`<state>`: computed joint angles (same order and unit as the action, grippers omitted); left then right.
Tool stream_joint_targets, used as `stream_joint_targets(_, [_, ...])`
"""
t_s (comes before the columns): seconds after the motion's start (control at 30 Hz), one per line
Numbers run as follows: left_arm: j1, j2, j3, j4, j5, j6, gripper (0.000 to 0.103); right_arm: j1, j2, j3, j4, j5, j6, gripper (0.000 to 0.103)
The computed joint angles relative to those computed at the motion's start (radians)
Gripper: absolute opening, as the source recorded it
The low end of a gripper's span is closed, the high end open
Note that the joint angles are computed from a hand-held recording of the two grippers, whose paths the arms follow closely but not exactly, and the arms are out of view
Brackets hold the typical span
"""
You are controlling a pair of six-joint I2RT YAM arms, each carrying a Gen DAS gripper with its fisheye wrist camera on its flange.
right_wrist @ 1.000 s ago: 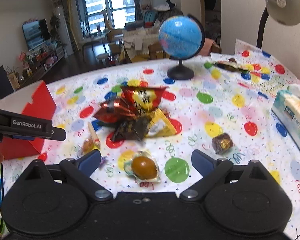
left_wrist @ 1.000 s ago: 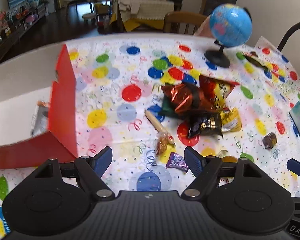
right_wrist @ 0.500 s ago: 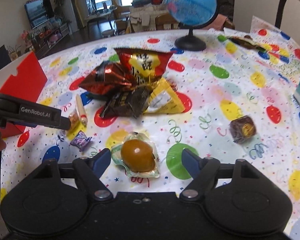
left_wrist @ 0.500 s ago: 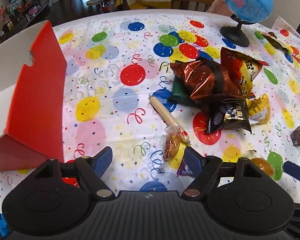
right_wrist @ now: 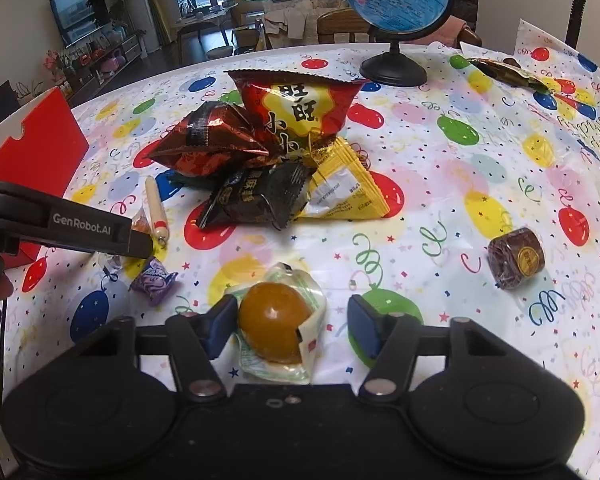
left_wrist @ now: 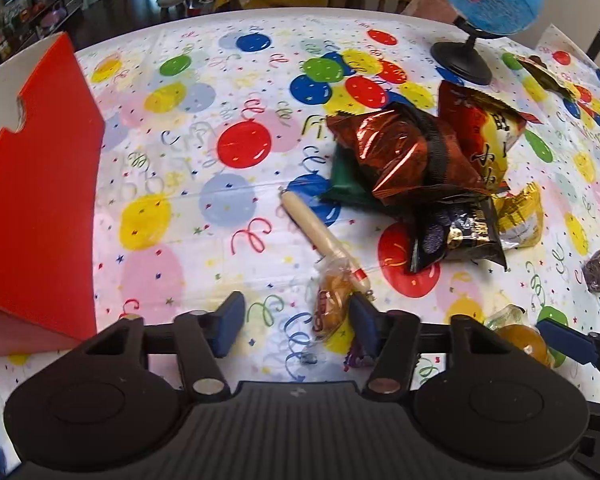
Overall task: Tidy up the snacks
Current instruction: 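Grasp the small wrapped snack with the left gripper while the right grasps the orange candy, then carry both snacks into the red box and open both grippers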
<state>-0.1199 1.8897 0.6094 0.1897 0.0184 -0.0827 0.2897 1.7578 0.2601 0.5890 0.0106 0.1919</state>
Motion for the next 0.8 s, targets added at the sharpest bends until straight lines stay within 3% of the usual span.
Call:
stream_joint_targets(0.1, [-0.011,0.0,-0.005,0.016,-0.015,0.005,0.038,0.006,-0.006,-0.007,0.009,-0.002,0.003,0.045])
stream_joint_targets(0.23, [-0.03,-0.002,-0.015,0.033,-0.039,0.02,0.018,0.039,-0.015,-0.023,0.022,0.046,0.013,0.045])
stream_joint_targets(0.3, [-0.033,-0.008,-0.02,0.034,-0.043,0.02,0.015,0.041,-0.026,-0.024,0.01,0.052,0.018,0.044])
stream_joint_targets(0.57, [-0.004,-0.084,-0.061,0.017,0.005,0.034,0.014,0.064,-0.15,-0.057,-0.07,0.097,0.066,0.044])
stream_joint_targets(0.8, [0.034,-0.241,-0.093,-0.106,0.046,0.044,0.014,0.135,-0.401,-0.065,-0.288,0.141,0.113,0.044])
